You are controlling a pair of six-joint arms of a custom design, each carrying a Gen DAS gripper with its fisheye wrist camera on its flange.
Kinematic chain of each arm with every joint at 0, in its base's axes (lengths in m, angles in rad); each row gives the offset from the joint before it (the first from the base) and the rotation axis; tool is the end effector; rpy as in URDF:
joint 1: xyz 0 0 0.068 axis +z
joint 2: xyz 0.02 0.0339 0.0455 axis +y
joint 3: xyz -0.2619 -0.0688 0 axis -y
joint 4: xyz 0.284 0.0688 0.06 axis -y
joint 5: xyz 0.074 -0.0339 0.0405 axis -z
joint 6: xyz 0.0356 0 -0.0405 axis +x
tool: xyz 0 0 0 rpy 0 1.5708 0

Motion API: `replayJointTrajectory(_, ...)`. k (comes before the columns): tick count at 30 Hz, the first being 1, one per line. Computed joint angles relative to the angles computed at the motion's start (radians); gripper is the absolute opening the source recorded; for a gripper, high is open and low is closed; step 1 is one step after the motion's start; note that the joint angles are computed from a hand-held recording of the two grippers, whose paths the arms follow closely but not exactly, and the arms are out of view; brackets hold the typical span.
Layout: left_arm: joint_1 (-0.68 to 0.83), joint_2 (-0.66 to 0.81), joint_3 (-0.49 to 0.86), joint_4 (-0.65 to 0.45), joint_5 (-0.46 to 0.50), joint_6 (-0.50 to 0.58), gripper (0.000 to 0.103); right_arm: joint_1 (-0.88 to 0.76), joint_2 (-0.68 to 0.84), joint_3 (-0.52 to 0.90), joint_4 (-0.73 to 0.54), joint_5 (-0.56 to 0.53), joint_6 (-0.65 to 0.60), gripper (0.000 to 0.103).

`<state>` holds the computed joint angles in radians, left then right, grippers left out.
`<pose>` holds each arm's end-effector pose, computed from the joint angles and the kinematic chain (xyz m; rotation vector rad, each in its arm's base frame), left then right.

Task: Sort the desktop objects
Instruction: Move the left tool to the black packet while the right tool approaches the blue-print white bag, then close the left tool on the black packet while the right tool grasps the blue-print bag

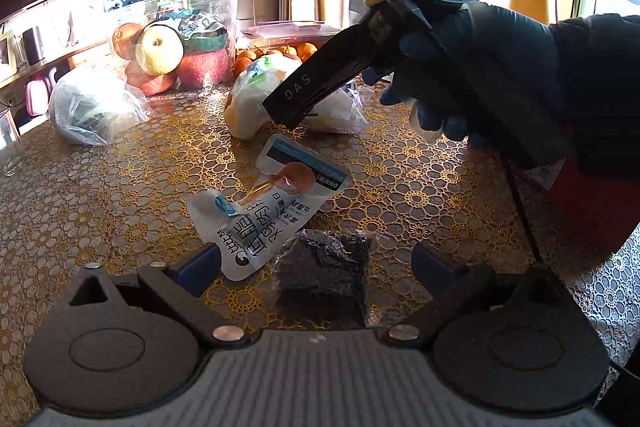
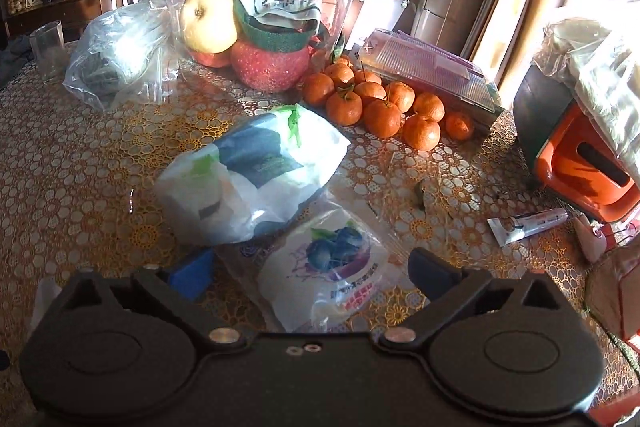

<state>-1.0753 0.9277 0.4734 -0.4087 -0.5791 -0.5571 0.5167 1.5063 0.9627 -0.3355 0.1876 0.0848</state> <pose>0.1179 -0.1772 0.1735 0.3372 2.2389 -0.1465 0.3047 0.1655 0.1954 -0.4399 2.3892 0.0410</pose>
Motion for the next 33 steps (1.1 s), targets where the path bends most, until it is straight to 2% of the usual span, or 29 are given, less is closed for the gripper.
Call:
replayJointTrajectory(7,0.008,0.019,-0.006,0.032,0.0,0.023,0.101,-0.015,0.046,0.004,0.038,0.017,-0.008,0.103)
replayJointTrajectory(10,0.01,0.029,-0.008,0.045,-0.001,0.033,0.093,-0.025,0.048,-0.004,0.049,0.01,-0.003,0.097)
replayJointTrajectory(12,0.009,0.037,-0.009,0.049,-0.001,0.037,0.083,-0.028,0.05,-0.004,0.054,0.013,-0.003,0.095)
replayJointTrajectory(16,-0.005,0.054,-0.007,0.054,-0.019,0.042,0.075,-0.022,0.048,-0.01,0.061,0.025,-0.01,0.094)
replayJointTrajectory(18,-0.005,0.066,0.0,0.048,-0.011,0.042,0.063,-0.018,0.044,-0.014,0.062,0.036,-0.01,0.091)
replayJointTrajectory(20,-0.009,0.072,0.003,0.044,-0.018,0.031,0.062,-0.017,0.035,-0.016,0.058,0.032,-0.008,0.081)
replayJointTrajectory(21,-0.01,0.074,0.004,0.042,-0.019,0.027,0.06,-0.013,0.031,-0.015,0.053,0.036,-0.008,0.079)
replayJointTrajectory(27,-0.022,0.094,0.023,0.025,-0.035,-0.003,0.045,-0.012,0.002,-0.03,0.038,0.034,-0.006,0.072)
replayJointTrajectory(33,-0.023,0.087,0.035,0.003,-0.029,-0.038,0.041,-0.014,-0.046,-0.04,-0.02,0.024,0.021,0.067)
